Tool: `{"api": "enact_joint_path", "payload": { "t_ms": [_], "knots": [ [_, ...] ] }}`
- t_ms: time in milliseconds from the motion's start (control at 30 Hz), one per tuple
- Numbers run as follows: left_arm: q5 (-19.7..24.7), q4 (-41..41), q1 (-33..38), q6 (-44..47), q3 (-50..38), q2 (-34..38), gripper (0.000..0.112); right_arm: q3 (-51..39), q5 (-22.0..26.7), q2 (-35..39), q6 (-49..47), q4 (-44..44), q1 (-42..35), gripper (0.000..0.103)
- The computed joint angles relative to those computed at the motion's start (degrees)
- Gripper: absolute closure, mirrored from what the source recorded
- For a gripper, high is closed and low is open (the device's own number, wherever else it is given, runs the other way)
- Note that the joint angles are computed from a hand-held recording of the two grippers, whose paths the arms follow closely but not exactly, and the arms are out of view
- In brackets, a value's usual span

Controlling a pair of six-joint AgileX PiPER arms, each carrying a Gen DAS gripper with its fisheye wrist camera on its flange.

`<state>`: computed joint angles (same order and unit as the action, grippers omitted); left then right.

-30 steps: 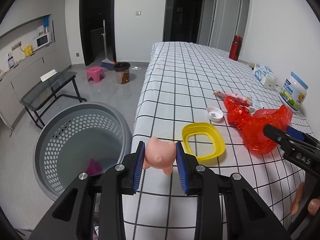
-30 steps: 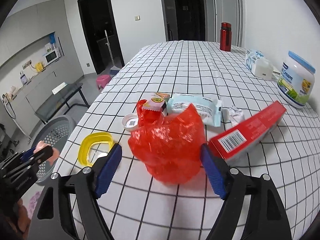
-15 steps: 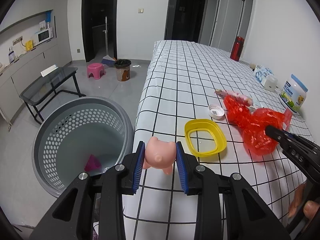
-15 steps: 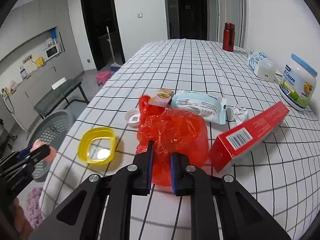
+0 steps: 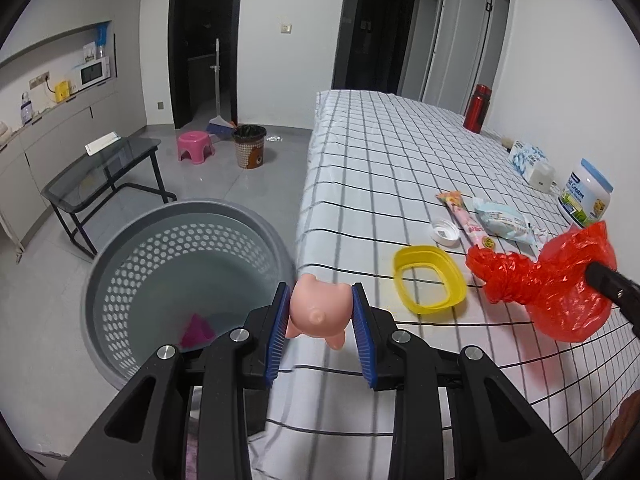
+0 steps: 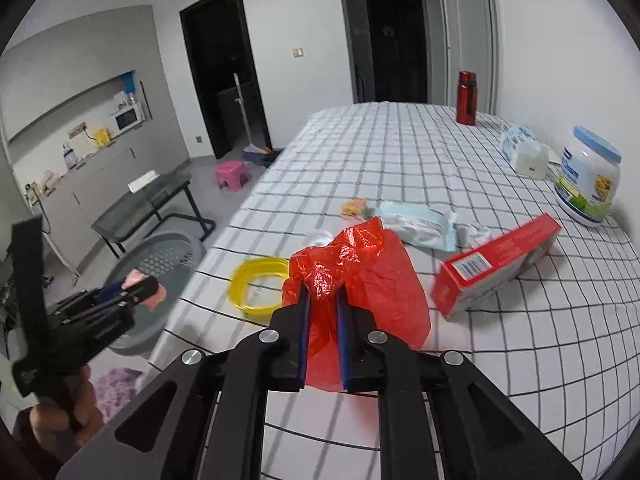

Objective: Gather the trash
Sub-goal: 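Carry pig and red bag over the basket and open both grippers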

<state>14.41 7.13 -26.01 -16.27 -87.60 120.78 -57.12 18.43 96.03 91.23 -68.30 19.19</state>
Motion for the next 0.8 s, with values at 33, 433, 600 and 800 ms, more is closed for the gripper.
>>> {"api": "enact_joint_path", "payload": {
  "t_ms": [33, 433, 600, 800],
  "knots": [
    [-0.2, 0.0, 0.5, 0.2, 0.4, -0.3, 0.082, -0.8, 0.0, 0.3, -0.9, 0.8, 0.2, 0.092],
    [-0.8, -4.8, 8.5, 6.8, 1.8, -2.2, 0.082, -16.8, -1.0, 8.2, -20.4, 16.8, 5.2, 0.092],
    [-0.4, -4.7, 11.3, 7.9, 0.2, -0.7, 0.082, -28.8, -1.1, 17.0, -39.4, 34.4, 6.3, 0.092],
    [2.5, -7.1, 14.4, 11.2, -4.9, 3.9, 0.082, -45.6, 3.9, 28.9, -62.9, 57.3, 6.8, 0.092]
  ]
}}
